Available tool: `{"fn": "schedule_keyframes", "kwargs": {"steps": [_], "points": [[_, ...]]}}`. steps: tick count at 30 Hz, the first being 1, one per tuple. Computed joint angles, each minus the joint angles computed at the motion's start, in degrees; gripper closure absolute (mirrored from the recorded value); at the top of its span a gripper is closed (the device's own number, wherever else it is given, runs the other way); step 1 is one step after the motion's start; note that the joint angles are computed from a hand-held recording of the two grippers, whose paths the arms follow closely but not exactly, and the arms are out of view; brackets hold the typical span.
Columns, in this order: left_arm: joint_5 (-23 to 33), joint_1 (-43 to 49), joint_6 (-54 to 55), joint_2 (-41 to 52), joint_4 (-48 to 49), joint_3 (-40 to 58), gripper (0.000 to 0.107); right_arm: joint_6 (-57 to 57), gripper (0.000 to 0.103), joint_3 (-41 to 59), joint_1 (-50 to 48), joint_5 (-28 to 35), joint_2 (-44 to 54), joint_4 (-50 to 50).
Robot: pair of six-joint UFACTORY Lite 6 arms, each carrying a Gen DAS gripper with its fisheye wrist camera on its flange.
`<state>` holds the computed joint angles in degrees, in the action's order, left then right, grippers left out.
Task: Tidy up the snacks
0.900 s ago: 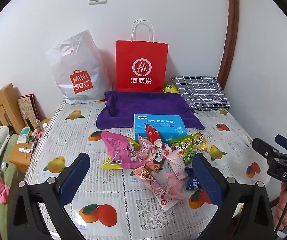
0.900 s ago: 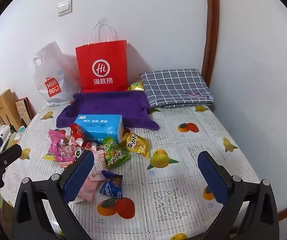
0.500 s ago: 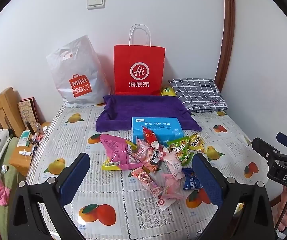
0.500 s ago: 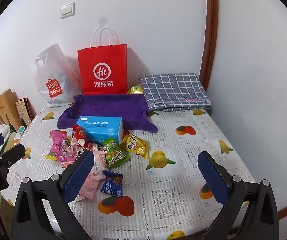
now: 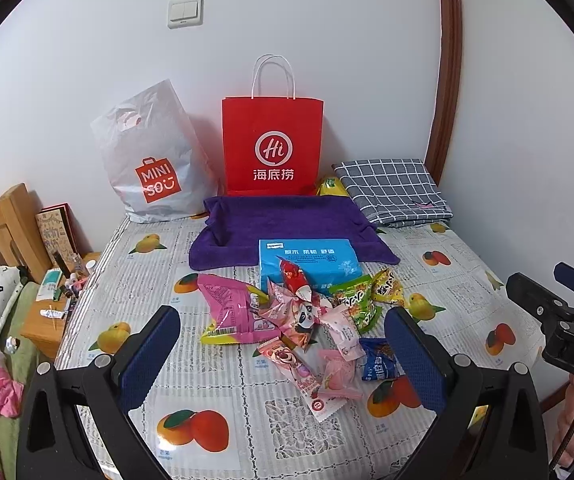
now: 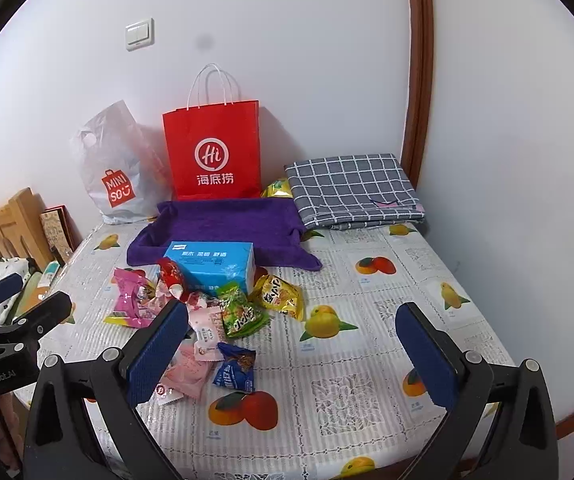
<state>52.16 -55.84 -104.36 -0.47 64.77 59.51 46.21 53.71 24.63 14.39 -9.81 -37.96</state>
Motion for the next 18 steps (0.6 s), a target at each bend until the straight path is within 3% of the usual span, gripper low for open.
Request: {"fn": "schedule_keyframes", "kwargs": {"steps": [18], "points": [[0.5,-0.7,-0.4,1.8,0.1,1.6,0.004,-5.6,0.001,-0.7,0.0,-1.1,-1.2,5.4]]}}
